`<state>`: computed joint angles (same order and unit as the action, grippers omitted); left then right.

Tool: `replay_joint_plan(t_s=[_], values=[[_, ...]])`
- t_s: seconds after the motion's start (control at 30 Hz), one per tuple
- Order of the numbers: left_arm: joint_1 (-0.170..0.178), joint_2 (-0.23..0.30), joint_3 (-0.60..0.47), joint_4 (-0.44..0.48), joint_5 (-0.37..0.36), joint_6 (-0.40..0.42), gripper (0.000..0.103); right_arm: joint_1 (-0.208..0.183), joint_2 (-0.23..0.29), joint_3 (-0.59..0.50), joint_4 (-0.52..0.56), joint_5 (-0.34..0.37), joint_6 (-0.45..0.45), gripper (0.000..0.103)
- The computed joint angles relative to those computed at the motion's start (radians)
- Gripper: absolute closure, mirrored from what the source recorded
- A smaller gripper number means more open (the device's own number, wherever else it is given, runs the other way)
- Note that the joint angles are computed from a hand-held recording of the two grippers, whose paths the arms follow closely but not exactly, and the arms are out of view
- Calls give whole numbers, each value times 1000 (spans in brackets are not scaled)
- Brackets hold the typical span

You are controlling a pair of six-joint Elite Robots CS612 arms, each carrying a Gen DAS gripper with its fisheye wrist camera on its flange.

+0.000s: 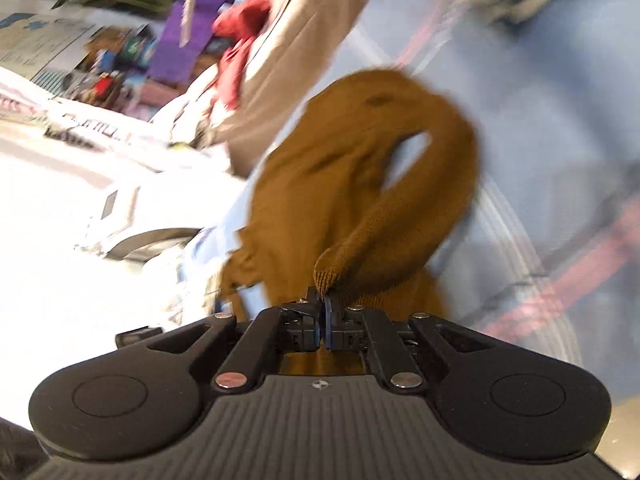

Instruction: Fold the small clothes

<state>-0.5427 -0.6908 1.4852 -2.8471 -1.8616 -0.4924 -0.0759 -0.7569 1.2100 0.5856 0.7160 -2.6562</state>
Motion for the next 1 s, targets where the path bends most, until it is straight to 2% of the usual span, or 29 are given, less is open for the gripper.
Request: replay_joint_plan(t_s=[0.07,0.13,0.2,0.23,0.27,0.3,0.33,0.37,0.43,0.5,0.6,0.67,0.7,0.73,0.77,0.8,0.83,0.93,1.0], values=[[6,-13,21,-11,25,-19,6,28,54,-86,36,-38,-25,98],[12,-27,47,-19,55,-54,6,55,114,-176,115,-75,-97,98],[18,-44,79,-24,93,-85,6,83,176,-271,204,-80,-154,96],[19,-52,93,-25,115,-93,6,95,203,-313,248,-77,-183,86],[20,-59,107,-26,138,-96,6,108,225,-344,268,-61,-183,71],[20,-65,119,-26,159,-93,6,117,240,-361,270,-49,-159,61],[21,-69,131,-30,175,-85,6,119,245,-355,260,-58,-139,33],[20,-73,140,-33,188,-74,6,123,254,-362,261,-66,-127,16],[21,-72,144,-36,195,-48,5,130,245,-356,265,-22,-169,17],[22,-61,132,-33,188,1,6,133,218,-333,251,71,-214,17],[10,-34,111,-89,190,141,6,111,189,-295,242,173,-223,17],[5,-8,89,-152,166,226,12,95,174,-270,233,218,-206,13],[3,5,78,-174,161,260,20,90,167,-259,226,242,-182,10],[2,19,61,-170,157,289,33,90,164,-256,221,270,-153,7],[2,30,41,-137,162,304,41,87,151,-238,212,290,-134,6],[2,38,25,-99,171,308,59,85,137,-217,196,309,-111,6],[3,45,15,-75,175,315,67,85,122,-193,177,328,-83,5],[4,57,0,-37,212,330,67,86,77,-120,115,363,-13,0],[13,63,-3,-51,198,304,65,94,59,-88,82,373,26,0]])
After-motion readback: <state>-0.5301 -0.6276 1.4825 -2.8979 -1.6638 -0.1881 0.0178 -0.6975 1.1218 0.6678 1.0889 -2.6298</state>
